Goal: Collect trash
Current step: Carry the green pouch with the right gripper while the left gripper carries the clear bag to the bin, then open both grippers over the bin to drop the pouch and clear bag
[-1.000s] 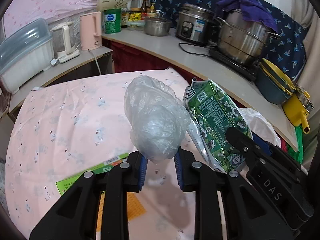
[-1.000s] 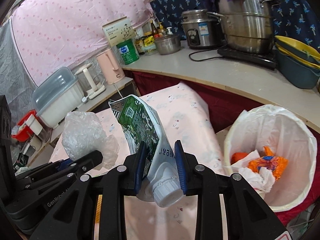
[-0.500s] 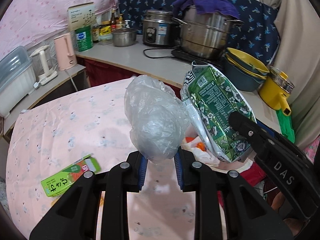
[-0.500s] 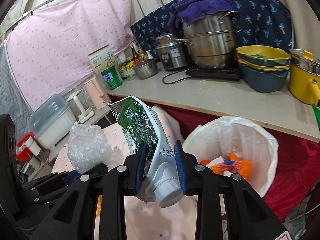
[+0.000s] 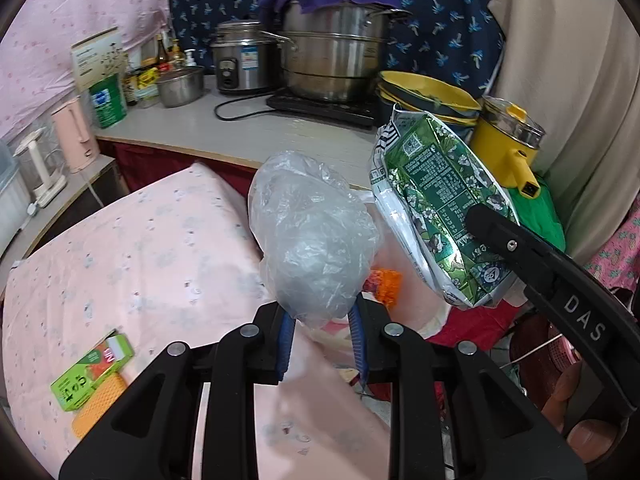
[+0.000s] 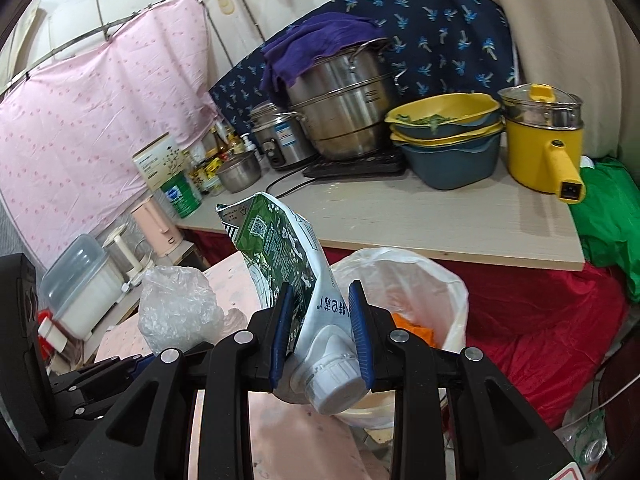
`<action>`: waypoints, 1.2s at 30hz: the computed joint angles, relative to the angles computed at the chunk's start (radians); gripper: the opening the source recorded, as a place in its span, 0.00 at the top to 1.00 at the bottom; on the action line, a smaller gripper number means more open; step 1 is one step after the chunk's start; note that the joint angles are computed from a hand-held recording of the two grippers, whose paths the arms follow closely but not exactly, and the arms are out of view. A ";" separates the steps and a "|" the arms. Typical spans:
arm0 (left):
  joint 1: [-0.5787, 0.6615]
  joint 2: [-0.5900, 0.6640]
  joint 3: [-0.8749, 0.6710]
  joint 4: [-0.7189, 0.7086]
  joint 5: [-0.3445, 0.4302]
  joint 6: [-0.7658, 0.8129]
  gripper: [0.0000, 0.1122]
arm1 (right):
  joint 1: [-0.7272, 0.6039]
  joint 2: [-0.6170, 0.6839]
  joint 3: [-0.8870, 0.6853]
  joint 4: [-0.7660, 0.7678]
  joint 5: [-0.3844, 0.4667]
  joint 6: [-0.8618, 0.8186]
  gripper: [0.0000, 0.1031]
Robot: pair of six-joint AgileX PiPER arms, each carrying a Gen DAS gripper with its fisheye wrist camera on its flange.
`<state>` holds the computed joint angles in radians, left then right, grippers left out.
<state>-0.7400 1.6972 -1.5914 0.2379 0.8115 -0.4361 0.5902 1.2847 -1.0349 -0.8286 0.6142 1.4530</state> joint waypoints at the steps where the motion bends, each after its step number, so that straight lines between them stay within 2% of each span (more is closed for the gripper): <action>1: -0.006 0.018 -0.020 -0.008 0.006 0.008 0.79 | -0.012 -0.011 0.015 0.000 -0.007 0.003 0.74; 12: -0.042 0.211 -0.234 -0.062 0.060 0.060 0.76 | -0.183 -0.045 0.117 0.078 -0.127 -0.054 0.74; 14: -0.044 0.232 -0.256 -0.057 0.060 0.057 0.73 | -0.206 -0.039 0.123 0.092 -0.143 -0.065 0.74; 15: -0.045 0.240 -0.263 -0.048 0.056 0.050 0.67 | -0.219 -0.034 0.126 0.101 -0.154 -0.073 0.74; 16: -0.047 0.245 -0.268 -0.035 0.053 0.039 0.61 | -0.224 -0.028 0.125 0.104 -0.158 -0.075 0.74; 18: -0.050 0.256 -0.279 -0.009 0.045 0.022 0.54 | -0.241 -0.017 0.124 0.123 -0.174 -0.092 0.74; 31: 0.010 0.254 -0.254 -0.005 0.018 0.004 0.52 | -0.269 0.116 0.063 0.217 -0.250 -0.192 0.74; 34: 0.019 0.246 -0.233 0.012 0.010 -0.009 0.50 | -0.269 0.149 0.043 0.256 -0.268 -0.231 0.80; 36: 0.026 0.237 -0.215 0.019 0.003 -0.018 0.49 | -0.262 0.171 0.024 0.269 -0.268 -0.249 0.80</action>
<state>-0.7138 1.9340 -1.8062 0.2566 0.8141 -0.4544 0.3284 1.4560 -1.0110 -0.5598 0.3461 1.2039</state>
